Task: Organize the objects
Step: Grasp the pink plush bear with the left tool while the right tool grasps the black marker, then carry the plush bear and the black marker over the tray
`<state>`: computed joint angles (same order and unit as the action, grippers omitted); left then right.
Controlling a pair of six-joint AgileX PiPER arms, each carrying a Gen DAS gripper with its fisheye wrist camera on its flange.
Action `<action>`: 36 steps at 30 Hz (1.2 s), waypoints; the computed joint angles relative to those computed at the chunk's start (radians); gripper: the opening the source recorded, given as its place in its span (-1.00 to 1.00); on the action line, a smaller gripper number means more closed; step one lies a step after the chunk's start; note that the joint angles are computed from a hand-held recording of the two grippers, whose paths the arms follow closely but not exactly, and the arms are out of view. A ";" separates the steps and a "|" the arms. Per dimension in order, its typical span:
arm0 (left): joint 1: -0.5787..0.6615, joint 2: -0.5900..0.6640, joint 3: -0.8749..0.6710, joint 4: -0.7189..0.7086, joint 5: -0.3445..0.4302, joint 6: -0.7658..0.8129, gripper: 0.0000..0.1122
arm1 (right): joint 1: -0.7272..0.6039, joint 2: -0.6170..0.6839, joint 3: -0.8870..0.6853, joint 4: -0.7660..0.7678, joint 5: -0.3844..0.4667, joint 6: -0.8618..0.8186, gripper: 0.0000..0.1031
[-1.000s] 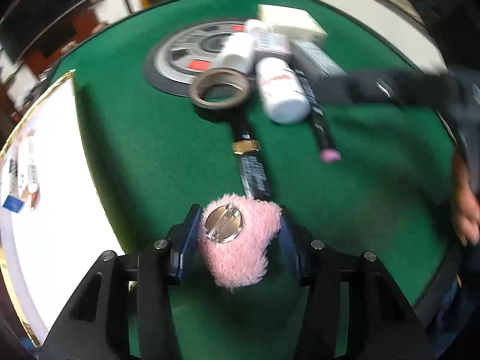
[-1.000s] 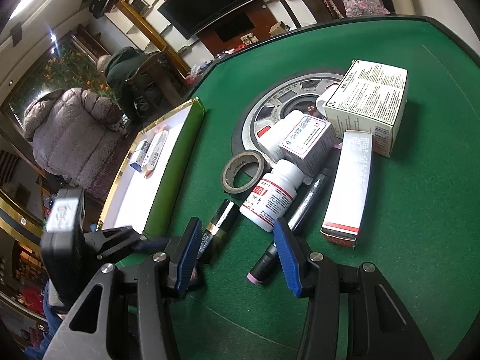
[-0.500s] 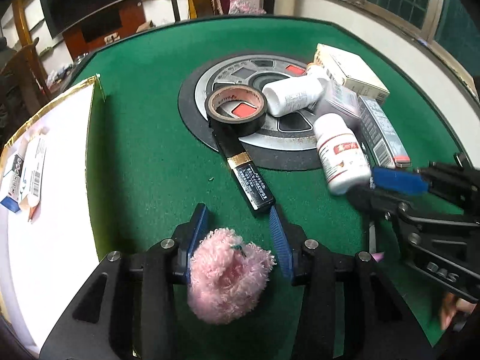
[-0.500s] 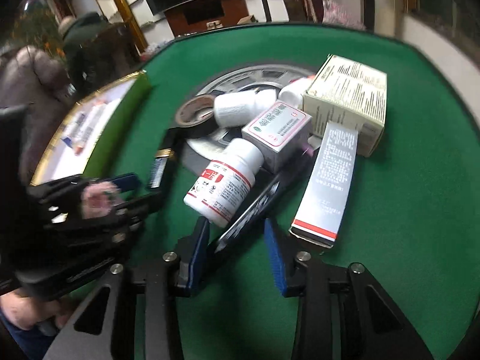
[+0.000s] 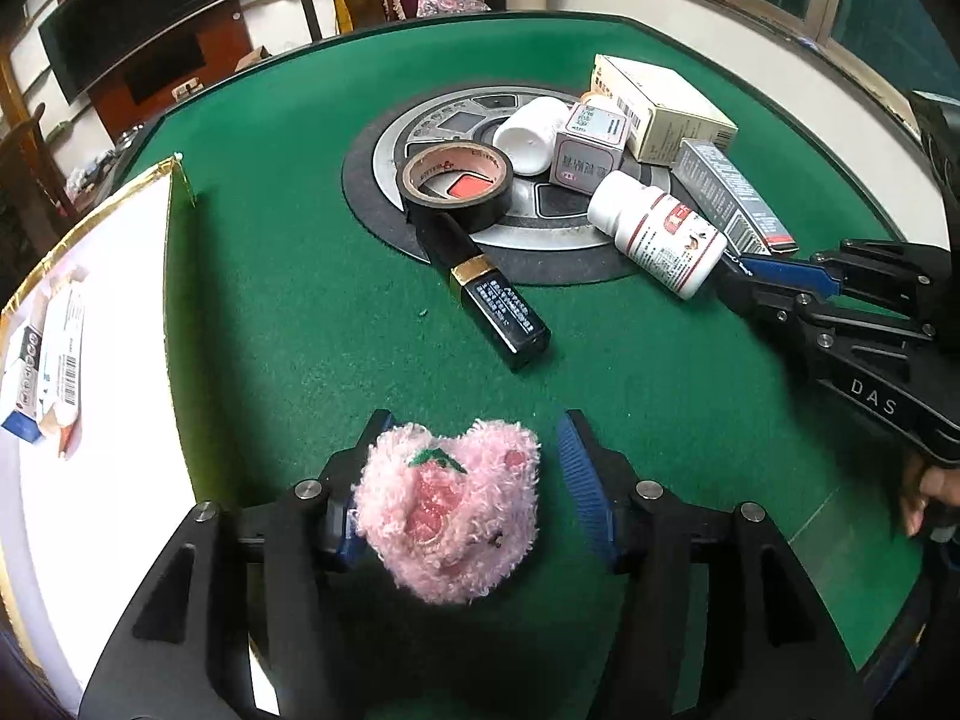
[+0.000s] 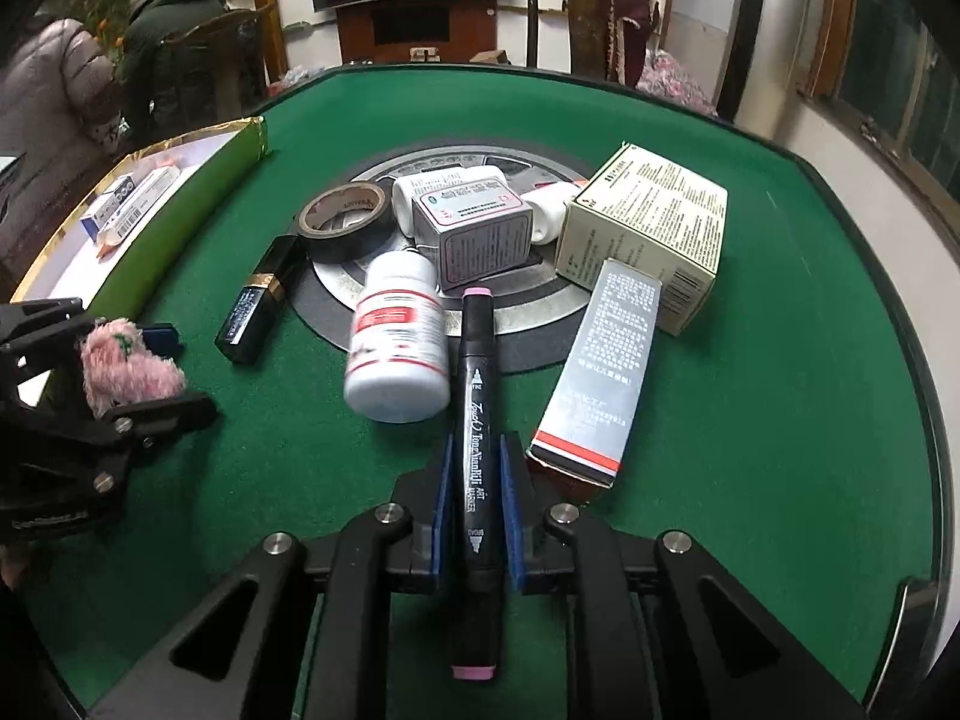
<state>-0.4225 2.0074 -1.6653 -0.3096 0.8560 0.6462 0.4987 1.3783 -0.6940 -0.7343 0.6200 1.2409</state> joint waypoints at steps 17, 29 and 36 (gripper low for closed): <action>0.105 0.002 -0.059 -0.249 0.090 0.077 -0.60 | -0.033 -0.211 0.080 0.015 -0.133 0.045 -0.75; 0.160 -0.133 0.081 -0.135 -0.186 -0.021 -0.59 | 0.086 -0.129 0.035 -0.194 -0.146 0.313 -0.75; 0.246 -0.096 0.036 -0.046 -0.252 -0.136 -0.59 | 0.110 -0.007 -0.090 -0.142 -0.210 0.273 -0.75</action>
<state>-0.1768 1.9113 -1.6295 -0.3556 0.6036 0.5104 0.6086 1.3710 -0.7843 -0.8760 0.4102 1.5135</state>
